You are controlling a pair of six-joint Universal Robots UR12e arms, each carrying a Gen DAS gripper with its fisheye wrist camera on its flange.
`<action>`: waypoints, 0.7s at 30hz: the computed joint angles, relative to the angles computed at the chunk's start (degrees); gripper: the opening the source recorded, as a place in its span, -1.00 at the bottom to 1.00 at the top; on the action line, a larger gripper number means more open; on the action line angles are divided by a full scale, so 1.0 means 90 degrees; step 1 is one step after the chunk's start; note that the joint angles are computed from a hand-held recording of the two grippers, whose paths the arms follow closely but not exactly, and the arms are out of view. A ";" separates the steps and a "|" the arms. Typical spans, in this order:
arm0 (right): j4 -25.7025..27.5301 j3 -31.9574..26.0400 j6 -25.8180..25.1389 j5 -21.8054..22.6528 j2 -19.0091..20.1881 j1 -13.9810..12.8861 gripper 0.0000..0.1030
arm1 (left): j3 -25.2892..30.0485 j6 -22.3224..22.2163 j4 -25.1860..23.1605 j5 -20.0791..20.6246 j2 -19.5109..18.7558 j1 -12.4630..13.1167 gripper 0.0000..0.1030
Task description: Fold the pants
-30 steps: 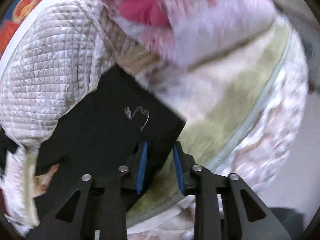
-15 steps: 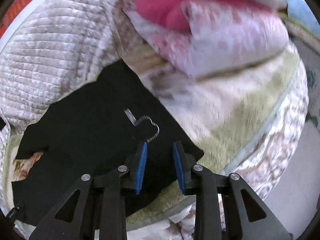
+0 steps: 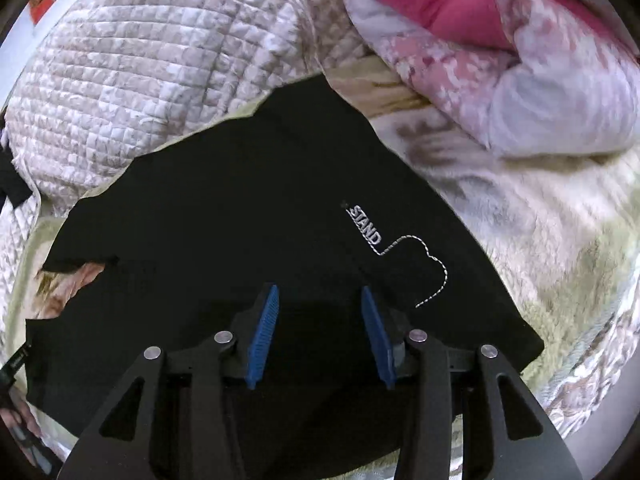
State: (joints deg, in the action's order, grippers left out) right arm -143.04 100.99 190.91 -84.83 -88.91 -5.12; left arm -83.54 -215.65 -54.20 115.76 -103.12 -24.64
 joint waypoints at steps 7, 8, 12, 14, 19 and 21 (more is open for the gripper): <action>-0.0850 0.0178 -0.0179 -0.0349 -0.0091 0.0151 -0.10 | -0.0056 0.0378 0.0676 -0.0055 -0.0009 -0.0174 -0.24; -0.0787 0.0172 -0.0124 -0.0347 -0.0086 0.0134 -0.10 | -0.0048 0.0436 0.0722 -0.0134 -0.0025 -0.0184 -0.24; -0.0693 0.0226 -0.0189 -0.0104 -0.0115 0.0169 -0.09 | -0.0004 0.0664 0.0726 -0.0407 -0.0099 -0.0257 -0.23; -0.0715 0.0220 -0.0452 -0.0005 -0.0075 0.0249 -0.09 | 0.0015 0.0793 0.0725 -0.0566 -0.0133 -0.0295 -0.23; -0.0280 0.0110 -0.1101 0.0211 0.0076 0.0518 -0.09 | 0.0122 0.1213 0.0604 -0.0868 -0.0270 -0.0392 -0.23; -0.0021 0.0035 -0.1241 0.0104 0.0153 0.0623 -0.09 | 0.0135 0.1295 0.0612 -0.0755 -0.0300 -0.0431 -0.23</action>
